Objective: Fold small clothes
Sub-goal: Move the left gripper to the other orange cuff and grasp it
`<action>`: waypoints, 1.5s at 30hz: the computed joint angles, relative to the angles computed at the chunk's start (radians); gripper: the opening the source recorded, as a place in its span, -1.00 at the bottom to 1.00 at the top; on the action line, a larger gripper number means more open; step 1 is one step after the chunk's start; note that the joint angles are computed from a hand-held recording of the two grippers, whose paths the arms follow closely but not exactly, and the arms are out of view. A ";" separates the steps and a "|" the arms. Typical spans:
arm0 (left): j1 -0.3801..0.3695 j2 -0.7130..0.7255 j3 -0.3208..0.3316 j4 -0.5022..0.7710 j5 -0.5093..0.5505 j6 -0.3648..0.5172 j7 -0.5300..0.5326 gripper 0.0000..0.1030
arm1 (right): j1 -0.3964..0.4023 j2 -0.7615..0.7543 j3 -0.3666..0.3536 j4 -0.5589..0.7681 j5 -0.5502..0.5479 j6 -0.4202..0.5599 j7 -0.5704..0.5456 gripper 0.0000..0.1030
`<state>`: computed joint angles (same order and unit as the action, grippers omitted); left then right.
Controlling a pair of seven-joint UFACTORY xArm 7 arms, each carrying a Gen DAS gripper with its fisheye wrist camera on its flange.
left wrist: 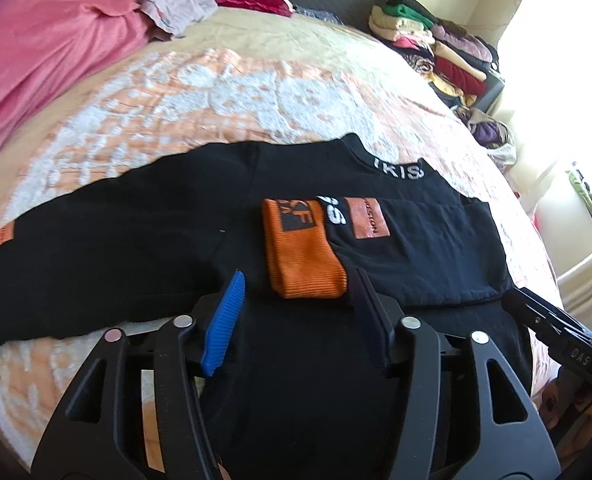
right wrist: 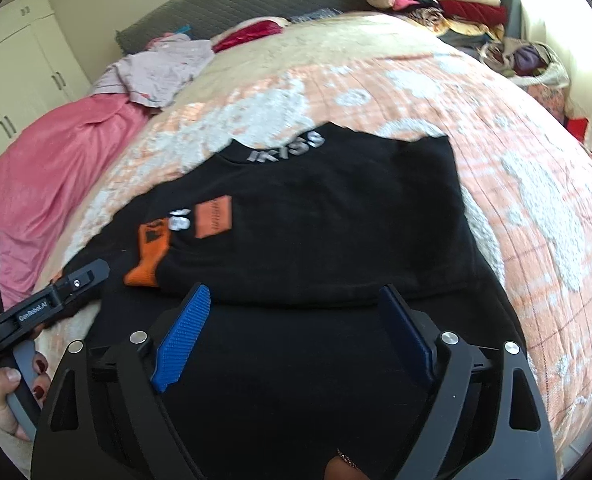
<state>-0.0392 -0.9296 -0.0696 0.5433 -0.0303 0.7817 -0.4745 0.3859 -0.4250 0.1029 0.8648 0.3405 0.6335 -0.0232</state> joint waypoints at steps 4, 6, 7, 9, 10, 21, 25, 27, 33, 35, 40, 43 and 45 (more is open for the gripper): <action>0.014 -0.049 0.013 -0.012 0.004 0.022 -0.001 0.16 | 0.016 0.006 0.014 0.029 -0.001 -0.005 -0.004 0.66; 0.025 -0.073 0.016 -0.019 0.007 0.032 -0.004 0.33 | 0.021 0.009 0.026 0.040 -0.011 -0.012 0.001 0.67; 0.031 -0.085 0.018 -0.022 0.009 0.038 -0.005 0.35 | 0.033 0.011 0.027 0.046 -0.003 -0.023 -0.009 0.68; 0.042 -0.106 0.019 -0.025 0.015 0.049 -0.007 0.42 | 0.048 0.014 0.029 0.053 0.004 -0.039 -0.021 0.72; 0.051 -0.120 0.022 -0.027 0.020 0.057 -0.008 0.46 | 0.055 0.016 0.030 0.057 0.007 -0.044 -0.025 0.73; 0.129 -0.248 0.065 -0.067 0.039 0.136 -0.010 0.64 | 0.115 0.064 0.068 0.128 0.013 -0.064 -0.057 0.83; 0.170 -0.301 0.088 -0.086 0.051 0.175 -0.008 0.66 | 0.127 0.089 0.083 0.149 0.007 -0.060 -0.053 0.83; 0.187 -0.329 0.099 -0.097 0.053 0.196 -0.007 0.66 | 0.134 0.101 0.091 0.159 0.004 -0.059 -0.052 0.83; 0.251 -0.416 0.143 -0.134 0.068 0.262 0.005 0.66 | 0.154 0.127 0.108 0.181 0.002 -0.054 -0.056 0.83; 0.271 -0.439 0.154 -0.147 0.073 0.284 0.009 0.66 | 0.160 0.136 0.114 0.190 0.000 -0.054 -0.058 0.83; 0.324 -0.504 0.198 -0.178 0.080 0.344 0.024 0.66 | 0.177 0.164 0.130 0.211 -0.005 -0.048 -0.070 0.83; 0.352 -0.529 0.226 -0.192 0.080 0.364 0.033 0.66 | 0.192 0.177 0.141 0.217 -0.008 -0.045 -0.084 0.83; 0.376 -0.545 0.255 -0.203 0.077 0.369 0.039 0.66 | 0.198 0.186 0.148 0.221 -0.010 -0.042 -0.084 0.83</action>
